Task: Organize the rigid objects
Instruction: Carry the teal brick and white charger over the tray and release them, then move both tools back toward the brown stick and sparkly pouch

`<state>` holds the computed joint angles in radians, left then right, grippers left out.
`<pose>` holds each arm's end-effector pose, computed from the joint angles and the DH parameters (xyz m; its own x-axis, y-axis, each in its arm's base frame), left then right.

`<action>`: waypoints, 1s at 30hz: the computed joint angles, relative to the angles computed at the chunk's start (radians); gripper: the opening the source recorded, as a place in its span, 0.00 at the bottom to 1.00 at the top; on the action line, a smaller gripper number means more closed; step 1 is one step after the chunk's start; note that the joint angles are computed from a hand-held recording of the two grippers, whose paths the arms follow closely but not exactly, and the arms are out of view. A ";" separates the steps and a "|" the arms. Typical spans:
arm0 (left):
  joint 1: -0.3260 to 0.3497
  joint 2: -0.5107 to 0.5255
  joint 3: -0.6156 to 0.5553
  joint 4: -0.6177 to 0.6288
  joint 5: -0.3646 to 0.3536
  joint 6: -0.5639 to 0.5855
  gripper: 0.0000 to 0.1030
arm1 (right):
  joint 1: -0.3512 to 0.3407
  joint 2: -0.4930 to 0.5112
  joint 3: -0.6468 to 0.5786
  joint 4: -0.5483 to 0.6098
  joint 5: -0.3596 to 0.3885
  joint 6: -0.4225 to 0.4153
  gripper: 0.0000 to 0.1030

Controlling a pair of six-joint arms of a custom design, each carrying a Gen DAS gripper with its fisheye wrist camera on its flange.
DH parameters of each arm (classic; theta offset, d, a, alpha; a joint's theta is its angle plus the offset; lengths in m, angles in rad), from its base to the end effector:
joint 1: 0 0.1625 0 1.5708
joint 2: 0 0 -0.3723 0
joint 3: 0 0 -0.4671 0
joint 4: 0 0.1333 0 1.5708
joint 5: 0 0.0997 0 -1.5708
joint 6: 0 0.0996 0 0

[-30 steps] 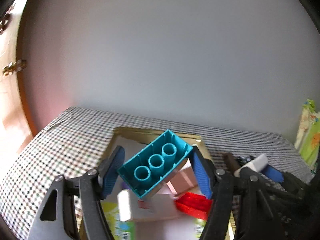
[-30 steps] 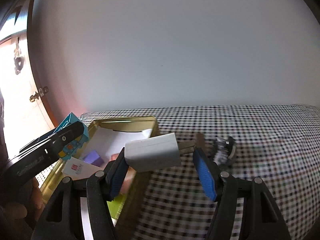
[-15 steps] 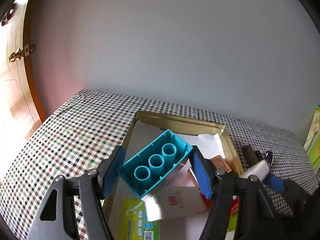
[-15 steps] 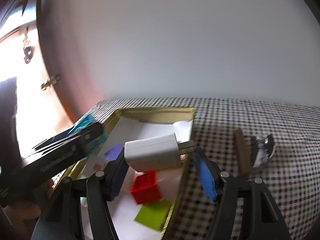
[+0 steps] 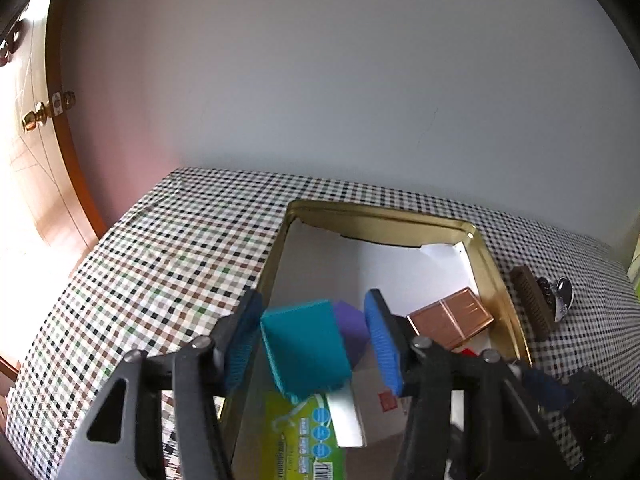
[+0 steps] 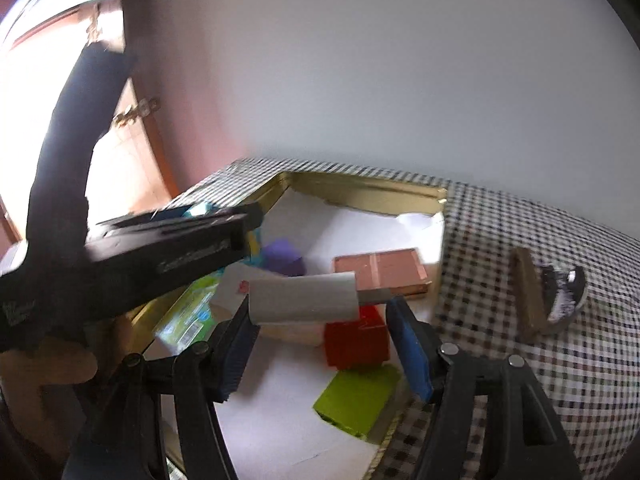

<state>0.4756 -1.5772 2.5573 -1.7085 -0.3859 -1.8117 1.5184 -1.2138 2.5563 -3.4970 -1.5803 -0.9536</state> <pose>-0.1600 -0.3361 0.0475 -0.6802 -0.4513 -0.5776 0.2883 0.5597 -0.7769 0.1126 -0.3803 0.0282 -0.6134 -0.6462 0.4540 -0.7888 0.5292 -0.3125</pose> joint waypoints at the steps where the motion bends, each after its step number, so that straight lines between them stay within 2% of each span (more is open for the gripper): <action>1: -0.002 -0.001 -0.001 -0.003 -0.005 0.004 0.51 | -0.006 -0.004 0.005 0.003 0.010 -0.006 0.63; 3: 0.005 0.005 -0.008 0.012 -0.004 -0.007 0.52 | -0.009 -0.004 0.010 -0.001 0.013 -0.022 0.63; 5: 0.007 0.002 -0.008 0.016 -0.004 -0.004 0.62 | -0.017 -0.027 0.021 0.029 0.038 -0.034 0.64; 7: 0.004 0.006 -0.016 0.045 -0.004 -0.026 0.82 | -0.025 -0.041 0.030 0.043 0.054 -0.040 0.66; 9: -0.007 -0.009 -0.012 0.082 0.006 -0.073 0.96 | -0.026 -0.034 0.034 0.016 0.056 -0.049 0.70; 10: -0.016 -0.016 -0.012 0.110 0.008 -0.106 1.00 | -0.023 -0.028 0.033 0.008 0.059 -0.047 0.73; 11: -0.022 -0.027 -0.006 0.128 0.014 -0.136 1.00 | -0.025 -0.032 0.037 0.000 0.066 -0.048 0.74; 15: -0.015 -0.056 0.011 0.097 0.000 -0.137 1.00 | -0.041 -0.048 0.045 0.001 0.080 -0.030 0.75; 19: -0.039 -0.066 0.013 0.192 0.014 -0.259 1.00 | -0.053 -0.059 0.050 -0.003 0.098 -0.017 0.75; 23: -0.054 -0.063 0.016 0.204 0.016 -0.295 1.00 | -0.062 -0.061 0.056 -0.019 0.123 -0.023 0.75; 26: -0.063 -0.060 0.015 0.221 0.025 -0.320 1.00 | -0.069 -0.055 0.060 -0.073 0.132 -0.017 0.75; 30: -0.094 -0.053 0.013 0.300 0.029 -0.439 1.00 | -0.086 -0.055 0.043 -0.082 0.132 0.023 0.75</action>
